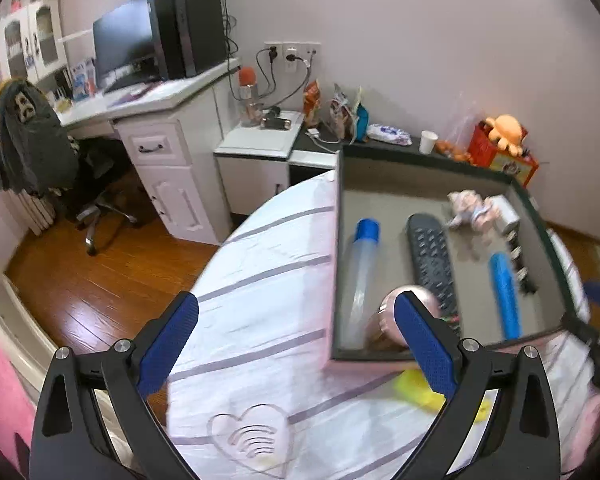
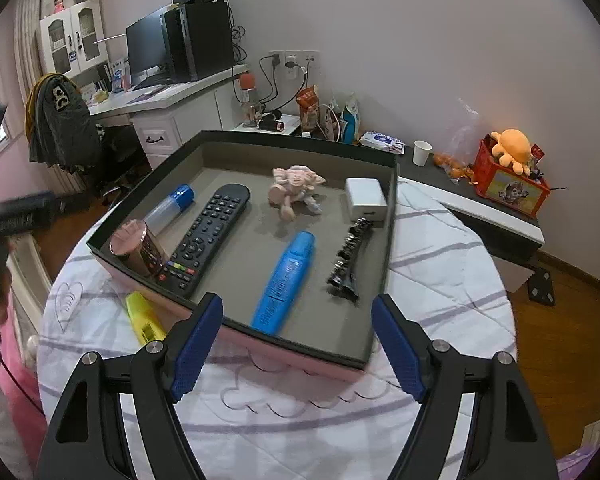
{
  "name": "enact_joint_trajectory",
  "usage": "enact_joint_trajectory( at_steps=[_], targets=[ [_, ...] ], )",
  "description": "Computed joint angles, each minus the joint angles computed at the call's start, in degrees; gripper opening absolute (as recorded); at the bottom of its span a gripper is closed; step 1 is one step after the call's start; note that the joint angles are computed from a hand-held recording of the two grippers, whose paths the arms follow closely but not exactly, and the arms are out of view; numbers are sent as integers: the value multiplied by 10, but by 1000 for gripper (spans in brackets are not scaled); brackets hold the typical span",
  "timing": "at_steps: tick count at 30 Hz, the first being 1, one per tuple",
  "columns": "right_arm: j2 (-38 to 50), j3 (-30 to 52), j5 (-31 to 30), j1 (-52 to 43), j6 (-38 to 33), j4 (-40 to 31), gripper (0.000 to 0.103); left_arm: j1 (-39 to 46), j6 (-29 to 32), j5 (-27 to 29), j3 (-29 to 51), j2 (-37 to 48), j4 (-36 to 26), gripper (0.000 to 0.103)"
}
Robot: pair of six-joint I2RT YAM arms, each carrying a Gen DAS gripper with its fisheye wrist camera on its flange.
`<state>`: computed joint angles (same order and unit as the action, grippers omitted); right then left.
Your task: Organize rigid objects
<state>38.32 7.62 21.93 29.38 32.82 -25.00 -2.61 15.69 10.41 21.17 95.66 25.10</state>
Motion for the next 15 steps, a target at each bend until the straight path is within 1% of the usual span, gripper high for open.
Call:
enact_joint_trajectory(
  at_steps=[2,4,7,9,12,15],
  targets=[
    [30,8,2,1,3,24,78,-6,15,-33,-8,21,34,100],
    [92,23,6,8,1,64,78,-8,19,-41,-11,33,46,100],
    [177,47,6,9,1,113,78,1,40,-23,-22,42,61,100],
    [229,73,0,0,-13,138,79,13,46,-12,-28,42,68,101],
    [343,139,-14,-22,-54,182,79,30,60,18,-20,49,58,101],
    [441,203,-21,-28,-79,203,79,31,72,22,-10,65,60,102]
  ],
)
